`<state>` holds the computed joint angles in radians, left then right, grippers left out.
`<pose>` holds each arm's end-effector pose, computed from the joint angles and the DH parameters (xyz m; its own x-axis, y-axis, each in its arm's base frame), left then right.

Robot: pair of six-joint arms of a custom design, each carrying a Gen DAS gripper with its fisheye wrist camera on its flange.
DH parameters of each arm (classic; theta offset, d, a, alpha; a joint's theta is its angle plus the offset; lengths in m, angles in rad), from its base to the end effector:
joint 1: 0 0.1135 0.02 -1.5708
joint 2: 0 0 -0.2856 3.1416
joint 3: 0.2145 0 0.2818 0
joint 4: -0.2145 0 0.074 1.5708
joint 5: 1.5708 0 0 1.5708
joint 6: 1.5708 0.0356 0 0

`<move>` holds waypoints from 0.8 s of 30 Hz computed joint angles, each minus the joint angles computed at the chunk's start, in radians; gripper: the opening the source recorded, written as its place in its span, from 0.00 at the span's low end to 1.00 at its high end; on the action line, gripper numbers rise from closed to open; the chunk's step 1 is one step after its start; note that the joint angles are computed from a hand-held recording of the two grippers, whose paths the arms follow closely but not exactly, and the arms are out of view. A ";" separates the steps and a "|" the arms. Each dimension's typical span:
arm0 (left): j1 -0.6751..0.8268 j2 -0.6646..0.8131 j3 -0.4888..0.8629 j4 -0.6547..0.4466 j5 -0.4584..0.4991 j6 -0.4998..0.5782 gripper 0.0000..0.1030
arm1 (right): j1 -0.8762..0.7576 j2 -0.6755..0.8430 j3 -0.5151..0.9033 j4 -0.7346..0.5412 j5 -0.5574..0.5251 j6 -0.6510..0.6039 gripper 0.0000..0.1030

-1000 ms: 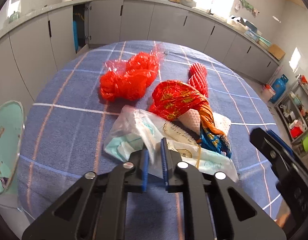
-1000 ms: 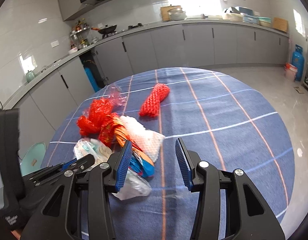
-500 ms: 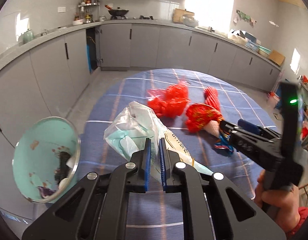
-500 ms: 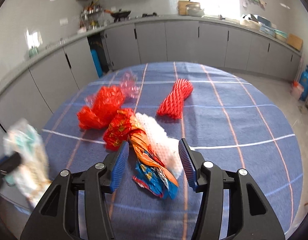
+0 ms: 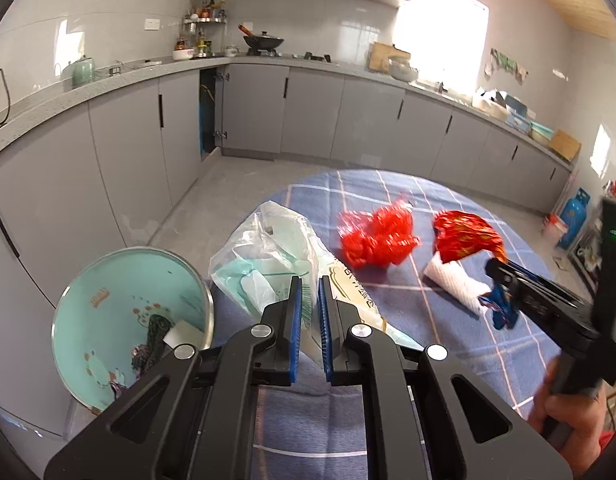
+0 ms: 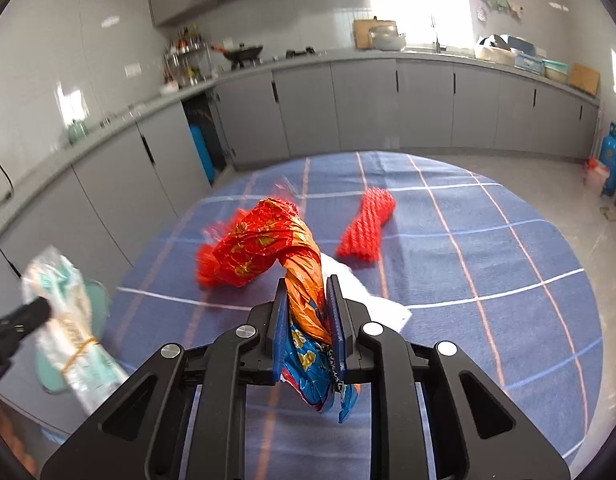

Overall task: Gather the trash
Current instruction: 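Grasp the white plastic bag with the left tool while the right tool grasps the orange snack wrapper, then carry both items over the teal bin and open both tools to drop them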

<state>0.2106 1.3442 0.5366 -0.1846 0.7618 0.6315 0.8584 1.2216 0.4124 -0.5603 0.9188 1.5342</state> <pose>0.2438 0.0270 0.1508 -0.5322 0.3231 -0.7825 0.6592 0.7381 -0.1436 0.1357 0.1138 0.1303 -0.3785 0.4894 -0.7856 0.6270 0.7599 0.1713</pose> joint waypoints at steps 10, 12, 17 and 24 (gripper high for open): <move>0.166 0.101 0.130 -0.008 0.042 0.022 0.09 | 0.048 0.154 0.156 0.205 -0.016 -0.145 0.19; 0.200 0.129 0.158 -0.014 0.043 0.034 0.09 | 0.035 0.207 0.186 0.290 -0.044 -0.207 0.19; 0.275 0.223 0.236 -0.005 0.025 0.049 0.09 | 0.023 0.337 0.287 0.398 -0.093 -0.305 0.19; 0.330 0.357 0.342 0.012 -0.005 0.026 0.09 | 0.007 0.499 0.460 0.436 -0.155 -0.400 0.19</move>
